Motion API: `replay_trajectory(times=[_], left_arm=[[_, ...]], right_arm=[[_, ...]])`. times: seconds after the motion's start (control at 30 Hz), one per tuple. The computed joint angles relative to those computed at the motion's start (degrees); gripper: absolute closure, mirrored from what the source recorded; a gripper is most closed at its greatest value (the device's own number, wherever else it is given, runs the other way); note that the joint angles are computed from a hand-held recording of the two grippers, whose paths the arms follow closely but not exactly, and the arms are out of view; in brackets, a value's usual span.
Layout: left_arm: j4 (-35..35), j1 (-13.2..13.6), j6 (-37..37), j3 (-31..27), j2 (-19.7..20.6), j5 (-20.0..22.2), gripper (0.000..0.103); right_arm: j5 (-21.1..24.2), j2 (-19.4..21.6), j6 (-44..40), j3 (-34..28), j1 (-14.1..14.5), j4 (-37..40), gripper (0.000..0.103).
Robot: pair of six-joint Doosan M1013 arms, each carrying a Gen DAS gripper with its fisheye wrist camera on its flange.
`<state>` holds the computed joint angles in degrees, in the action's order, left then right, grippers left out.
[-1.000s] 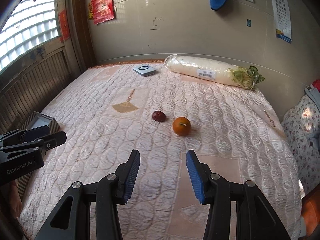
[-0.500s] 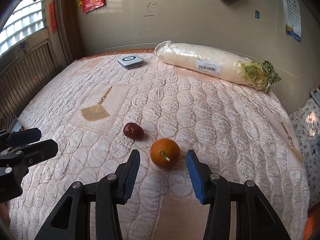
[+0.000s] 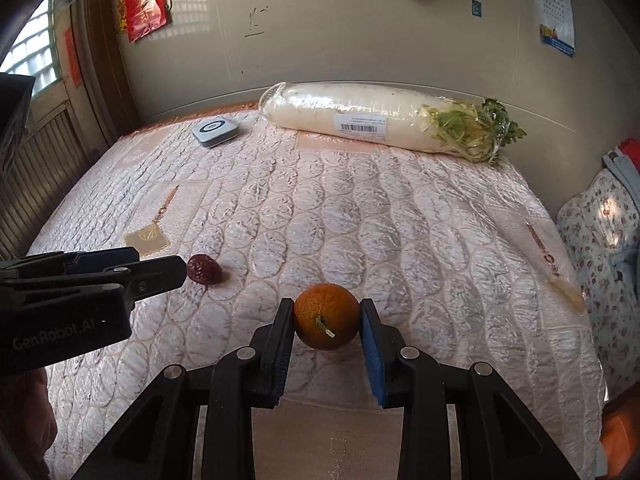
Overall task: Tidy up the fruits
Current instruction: 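Grasp the orange with the right tool while the left tool grasps the red date, then carry the orange in the right tool while the left tool carries the date to the tray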
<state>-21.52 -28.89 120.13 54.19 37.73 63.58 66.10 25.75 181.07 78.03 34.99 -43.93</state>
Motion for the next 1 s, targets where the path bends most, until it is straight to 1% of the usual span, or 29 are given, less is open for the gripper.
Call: replay_trajectory(times=[0.1, 0.2, 0.27, 0.3, 0.33, 0.37, 0.43, 0.53, 0.63, 0.8, 1.0], left_arm=[[1.01, -0.63, -0.40, -1.02, 0.80, 0.73, 0.048], [0.10, -0.88, 0.92, -1.91, 1.54, 1.91, 0.048], [0.96, -1.13, 0.88, -1.69, 1.62, 1.44, 0.049], [0.81, -1.13, 0.79, -1.82, 1.83, 1.56, 0.051], [0.69, -1.08, 0.67, -2.18, 2.16, 2.09, 0.065], [1.06, -1.10, 0.26, -2.86, 2.67, 2.99, 0.076], [0.45, -0.84, 0.13, -2.74, 2.66, 2.25, 0.075], [0.07, -0.31, -0.40, -2.81, 2.61, 2.83, 0.076], [0.04, 0.27, -0.60, -1.14, 1.22, 1.71, 0.076], [0.76, 1.34, -0.13, 3.62, -2.26, -1.37, 0.076], [1.57, 3.39, 0.89, 10.18, -6.66, -6.80, 0.076]], right_arm=[[-0.39, -0.26, 0.44, 0.38, -0.01, -0.06, 0.072], [-0.67, -0.21, 0.21, 0.36, -0.03, 0.24, 0.072], [-0.61, -0.21, 0.36, 0.41, -0.07, 0.31, 0.072], [-0.60, -0.17, 0.41, 0.42, -0.13, 0.37, 0.072], [-0.67, -0.20, 0.57, 0.50, -0.13, 0.41, 0.072], [-0.81, -0.25, 0.75, 0.58, -0.12, 0.44, 0.072], [-1.09, -0.32, 0.95, 0.67, -0.04, 0.51, 0.072], [-0.83, -0.22, 1.20, 0.50, 0.30, 0.47, 0.072], [-0.76, -0.14, 1.75, 0.27, 0.80, 0.32, 0.072], [-0.36, 0.74, 2.11, -1.30, 2.24, -0.35, 0.072], [0.21, 2.46, 1.14, -4.13, 4.35, -1.18, 0.072]])
